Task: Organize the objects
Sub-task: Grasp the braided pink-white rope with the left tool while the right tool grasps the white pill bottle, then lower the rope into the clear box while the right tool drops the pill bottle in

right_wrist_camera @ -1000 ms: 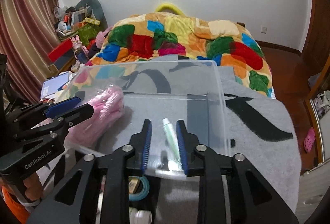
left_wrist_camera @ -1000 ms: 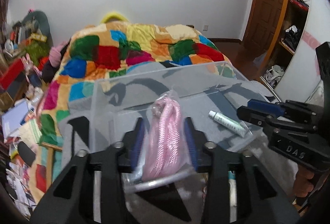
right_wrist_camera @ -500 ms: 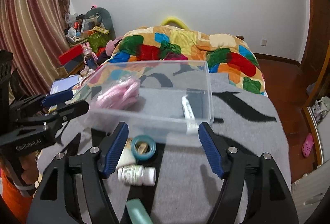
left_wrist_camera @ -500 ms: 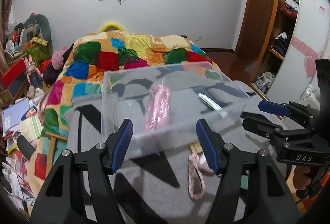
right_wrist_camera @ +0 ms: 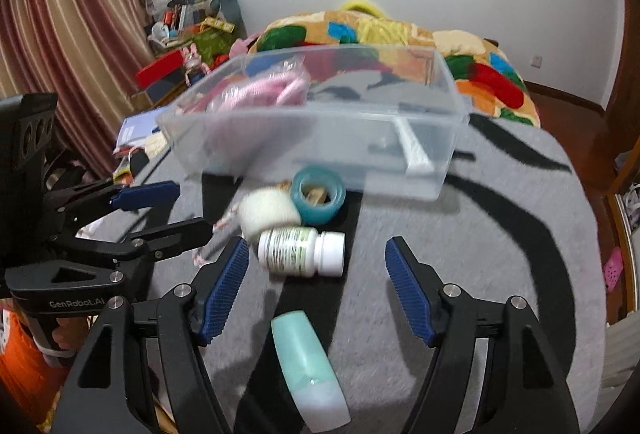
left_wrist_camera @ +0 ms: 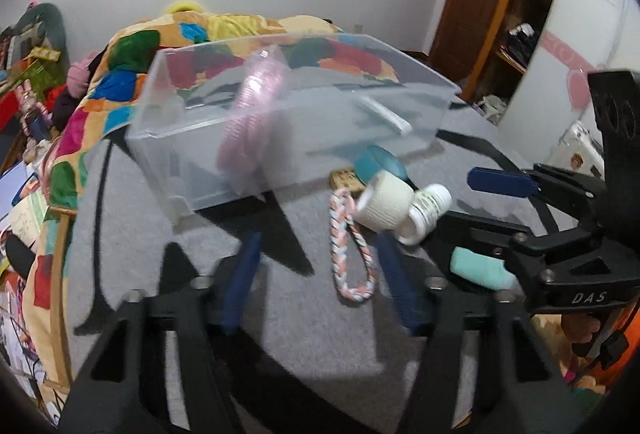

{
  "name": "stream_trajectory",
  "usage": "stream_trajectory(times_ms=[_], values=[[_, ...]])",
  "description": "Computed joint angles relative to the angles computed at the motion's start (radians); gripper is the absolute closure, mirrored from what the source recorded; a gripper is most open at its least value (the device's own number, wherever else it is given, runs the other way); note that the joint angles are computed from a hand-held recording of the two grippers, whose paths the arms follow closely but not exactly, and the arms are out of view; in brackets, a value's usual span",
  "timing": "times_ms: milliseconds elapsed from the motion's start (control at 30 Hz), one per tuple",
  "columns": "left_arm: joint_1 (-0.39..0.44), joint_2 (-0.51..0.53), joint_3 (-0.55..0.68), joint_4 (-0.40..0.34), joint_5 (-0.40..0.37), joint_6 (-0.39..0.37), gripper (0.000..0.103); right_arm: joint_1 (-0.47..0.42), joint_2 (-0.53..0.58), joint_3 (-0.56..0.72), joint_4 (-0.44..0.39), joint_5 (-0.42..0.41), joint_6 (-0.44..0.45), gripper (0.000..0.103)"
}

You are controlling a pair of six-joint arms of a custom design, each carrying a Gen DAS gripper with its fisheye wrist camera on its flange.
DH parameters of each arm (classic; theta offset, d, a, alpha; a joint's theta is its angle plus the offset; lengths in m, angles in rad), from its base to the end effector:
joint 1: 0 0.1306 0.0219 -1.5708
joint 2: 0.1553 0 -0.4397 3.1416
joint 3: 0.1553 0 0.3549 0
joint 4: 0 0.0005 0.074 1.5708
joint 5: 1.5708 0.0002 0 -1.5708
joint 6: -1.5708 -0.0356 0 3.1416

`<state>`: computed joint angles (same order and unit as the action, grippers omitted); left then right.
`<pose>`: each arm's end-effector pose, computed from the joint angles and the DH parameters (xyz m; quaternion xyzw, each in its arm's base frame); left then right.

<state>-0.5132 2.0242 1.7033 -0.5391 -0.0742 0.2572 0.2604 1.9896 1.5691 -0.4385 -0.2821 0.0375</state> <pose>0.5947 -0.3327 0.2963 0.1068 0.9308 -0.0984 0.3353 0.6307 0.1778 0.2729 -0.1862 0.9105 0.1693 0.3282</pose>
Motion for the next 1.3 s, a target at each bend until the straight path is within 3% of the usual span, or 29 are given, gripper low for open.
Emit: stream_trajectory(times_ms=[233, 300, 333, 400, 667, 833, 1100, 1300], values=[[-0.007, 0.040, 0.045, -0.031, 0.041, -0.009, 0.088, 0.009, 0.018, 0.014, -0.011, -0.011, 0.020, 0.036], [-0.004, 0.043, 0.045, -0.026, 0.051, -0.003, 0.097, 0.016, 0.023, 0.020, -0.013, 0.000, 0.029, 0.042], [-0.004, 0.039, 0.038, -0.018, 0.049, 0.001, 0.097, 0.020, 0.026, 0.023, -0.017, 0.006, 0.033, 0.051], [-0.002, 0.031, 0.022, 0.005, 0.047, 0.013, 0.097, 0.022, 0.030, 0.024, -0.022, 0.003, 0.036, 0.056], [0.005, -0.043, -0.069, 0.119, 0.029, 0.054, 0.098, 0.012, -0.004, -0.034, 0.051, -0.008, 0.012, 0.056], [0.008, -0.075, -0.082, 0.150, 0.014, 0.051, 0.098, 0.007, -0.040, -0.062, 0.088, -0.015, 0.004, 0.056], [0.023, -0.091, -0.048, 0.168, 0.005, 0.041, 0.098, 0.003, -0.073, -0.060, 0.141, -0.002, -0.015, 0.056], [0.030, -0.043, 0.063, 0.118, -0.011, 0.017, 0.098, 0.000, -0.064, 0.000, 0.140, 0.016, -0.031, 0.056]])
